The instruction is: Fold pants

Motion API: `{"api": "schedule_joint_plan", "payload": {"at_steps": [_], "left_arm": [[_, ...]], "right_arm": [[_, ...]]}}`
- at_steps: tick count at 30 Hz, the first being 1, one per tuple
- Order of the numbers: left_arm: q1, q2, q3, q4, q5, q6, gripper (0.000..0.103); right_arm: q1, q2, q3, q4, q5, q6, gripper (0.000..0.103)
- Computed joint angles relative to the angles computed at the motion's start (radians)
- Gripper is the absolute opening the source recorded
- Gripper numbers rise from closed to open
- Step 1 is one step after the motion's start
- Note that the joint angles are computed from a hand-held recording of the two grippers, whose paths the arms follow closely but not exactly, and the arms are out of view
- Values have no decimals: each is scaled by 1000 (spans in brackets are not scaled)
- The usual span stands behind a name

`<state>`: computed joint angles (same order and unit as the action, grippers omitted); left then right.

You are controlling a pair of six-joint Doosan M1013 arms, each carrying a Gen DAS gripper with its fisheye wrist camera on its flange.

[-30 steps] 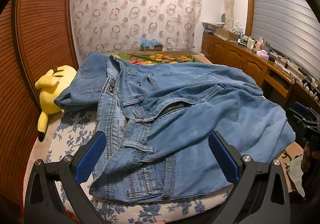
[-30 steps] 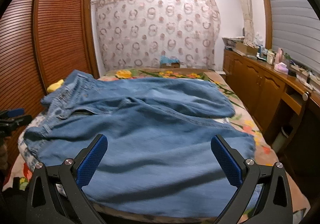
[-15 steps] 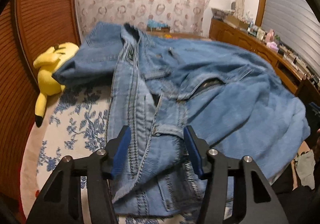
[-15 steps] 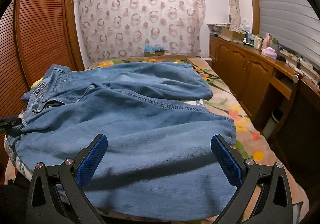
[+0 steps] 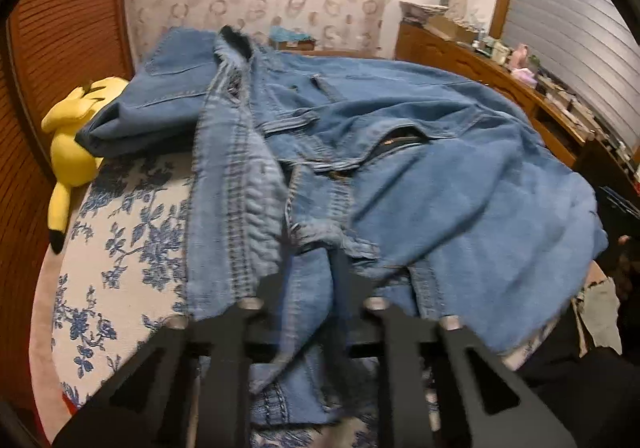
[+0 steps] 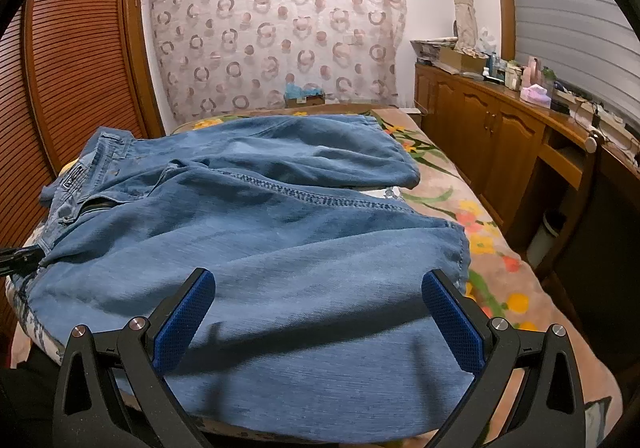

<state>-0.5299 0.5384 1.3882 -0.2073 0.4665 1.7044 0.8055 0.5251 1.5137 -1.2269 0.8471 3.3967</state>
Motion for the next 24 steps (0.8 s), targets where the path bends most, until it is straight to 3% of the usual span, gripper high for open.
{"api": "schedule_joint_plan", "payload": {"at_steps": [4, 7, 11, 14, 15, 17, 19, 24], "left_arm": [[2, -56, 63, 46, -143, -104, 11], [9, -57, 54, 184, -131, -236, 11], [25, -40, 42, 150, -85, -230, 12], [16, -40, 48, 212, -75, -275, 14], [15, -41, 48, 219, -72, -278, 17], [13, -45, 49, 237, -61, -288, 39], [13, -53, 60, 250, -62, -293, 52], [18, -69, 88, 223, -56, -255, 58]], "right_arm": [[-2, -8, 12, -2, 3, 1, 103], [-1, -13, 17, 6, 16, -7, 103], [1, -29, 37, 16, 29, 4, 103], [3, -41, 56, 37, 29, 6, 103], [4, -45, 61, 45, 32, 3, 103], [7, -51, 68, 60, 49, -4, 103], [8, -61, 82, 68, 53, 6, 103], [-4, -82, 100, 112, 16, -4, 101]]}}
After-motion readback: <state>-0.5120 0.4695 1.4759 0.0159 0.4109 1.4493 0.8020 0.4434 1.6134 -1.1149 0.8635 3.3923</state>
